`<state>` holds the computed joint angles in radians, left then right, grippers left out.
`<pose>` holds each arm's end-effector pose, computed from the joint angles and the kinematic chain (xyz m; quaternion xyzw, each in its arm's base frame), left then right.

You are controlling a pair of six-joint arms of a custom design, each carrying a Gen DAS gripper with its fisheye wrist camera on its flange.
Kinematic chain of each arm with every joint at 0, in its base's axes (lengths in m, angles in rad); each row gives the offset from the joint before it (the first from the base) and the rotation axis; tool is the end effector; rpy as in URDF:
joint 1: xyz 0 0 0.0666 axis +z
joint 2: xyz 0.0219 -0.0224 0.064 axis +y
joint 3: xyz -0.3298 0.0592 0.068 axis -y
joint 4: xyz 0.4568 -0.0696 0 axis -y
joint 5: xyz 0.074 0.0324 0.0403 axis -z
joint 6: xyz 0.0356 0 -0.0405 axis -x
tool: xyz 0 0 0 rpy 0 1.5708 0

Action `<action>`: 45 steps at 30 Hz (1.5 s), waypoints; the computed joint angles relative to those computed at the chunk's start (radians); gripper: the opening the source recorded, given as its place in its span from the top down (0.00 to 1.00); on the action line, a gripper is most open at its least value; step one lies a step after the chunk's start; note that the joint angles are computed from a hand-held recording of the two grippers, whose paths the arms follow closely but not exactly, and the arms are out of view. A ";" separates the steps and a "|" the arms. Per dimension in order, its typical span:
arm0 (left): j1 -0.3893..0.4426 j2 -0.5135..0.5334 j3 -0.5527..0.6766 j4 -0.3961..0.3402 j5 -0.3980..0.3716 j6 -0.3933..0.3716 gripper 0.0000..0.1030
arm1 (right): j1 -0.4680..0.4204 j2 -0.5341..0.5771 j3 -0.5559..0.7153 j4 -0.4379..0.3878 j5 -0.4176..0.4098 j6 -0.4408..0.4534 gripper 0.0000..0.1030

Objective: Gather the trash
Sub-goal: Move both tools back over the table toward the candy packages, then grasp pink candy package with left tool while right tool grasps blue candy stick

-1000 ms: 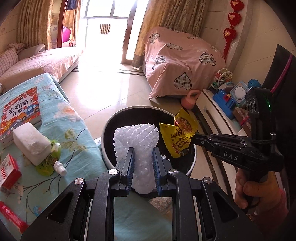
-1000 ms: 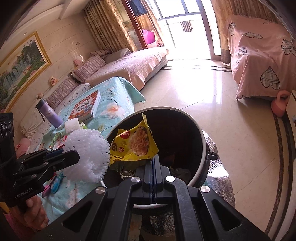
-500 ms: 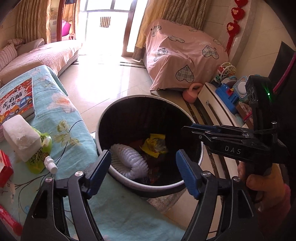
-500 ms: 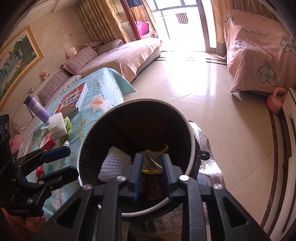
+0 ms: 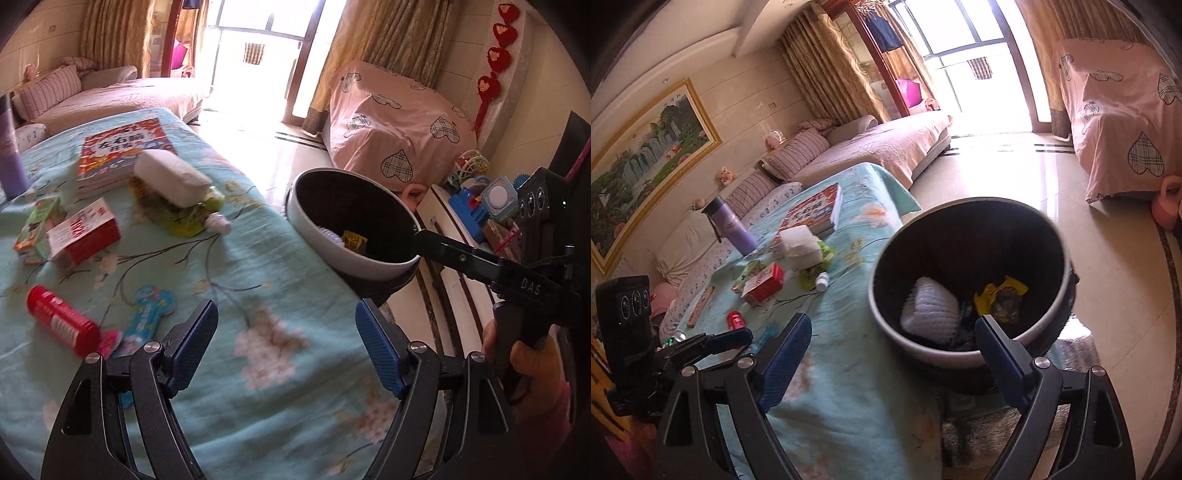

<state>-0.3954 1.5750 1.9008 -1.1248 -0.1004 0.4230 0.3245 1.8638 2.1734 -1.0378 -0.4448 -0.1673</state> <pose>0.5551 -0.2283 0.5278 -0.0317 0.9249 -0.1069 0.3634 0.6553 0.2362 0.4951 -0.1598 0.8803 0.2923 0.3379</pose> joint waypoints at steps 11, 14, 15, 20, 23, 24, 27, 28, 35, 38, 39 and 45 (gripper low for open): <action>0.088 -0.284 -0.305 0.013 -0.075 0.085 0.24 | 0.114 -0.004 -0.035 -0.003 -0.056 -0.030 0.11; 0.115 -0.317 -0.352 0.001 -0.058 0.076 0.24 | 0.144 0.011 -0.020 -0.021 -0.054 -0.024 0.12; 0.121 -0.320 -0.359 -0.006 -0.053 0.072 0.24 | 0.153 0.021 -0.010 -0.029 -0.055 -0.024 0.12; 0.130 -0.311 -0.366 -0.026 -0.027 0.018 0.24 | 0.190 0.089 0.072 -0.086 -0.063 -0.042 0.33; 0.123 -0.298 -0.364 -0.027 -0.024 -0.033 0.24 | 0.208 0.158 0.159 -0.149 -0.070 -0.056 0.54; 0.121 -0.294 -0.365 -0.025 -0.028 -0.051 0.24 | 0.212 0.182 0.188 -0.166 -0.071 -0.063 0.56; 0.123 -0.278 -0.366 -0.032 -0.053 -0.083 0.36 | 0.220 0.236 0.254 -0.201 -0.079 -0.084 0.67; 0.130 -0.274 -0.366 -0.039 -0.045 -0.083 0.52 | 0.222 0.252 0.273 -0.210 -0.083 -0.093 0.70; 0.188 -0.326 -0.426 0.009 0.063 -0.047 0.67 | 0.237 0.348 0.412 -0.257 -0.096 -0.114 0.73; 0.196 -0.337 -0.436 0.011 0.072 -0.052 0.67 | 0.249 0.425 0.534 -0.303 -0.106 -0.111 0.73; 0.198 -0.334 -0.434 0.004 0.069 -0.055 0.67 | 0.253 0.445 0.565 -0.314 -0.109 -0.109 0.73; 0.203 -0.332 -0.438 0.003 0.079 -0.051 0.77 | 0.252 0.435 0.544 -0.295 -0.146 -0.106 0.85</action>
<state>-0.1923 1.2434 1.4633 -1.1220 -0.0213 0.3723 0.5761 2.2988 2.7177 -1.3332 -0.5906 -0.2735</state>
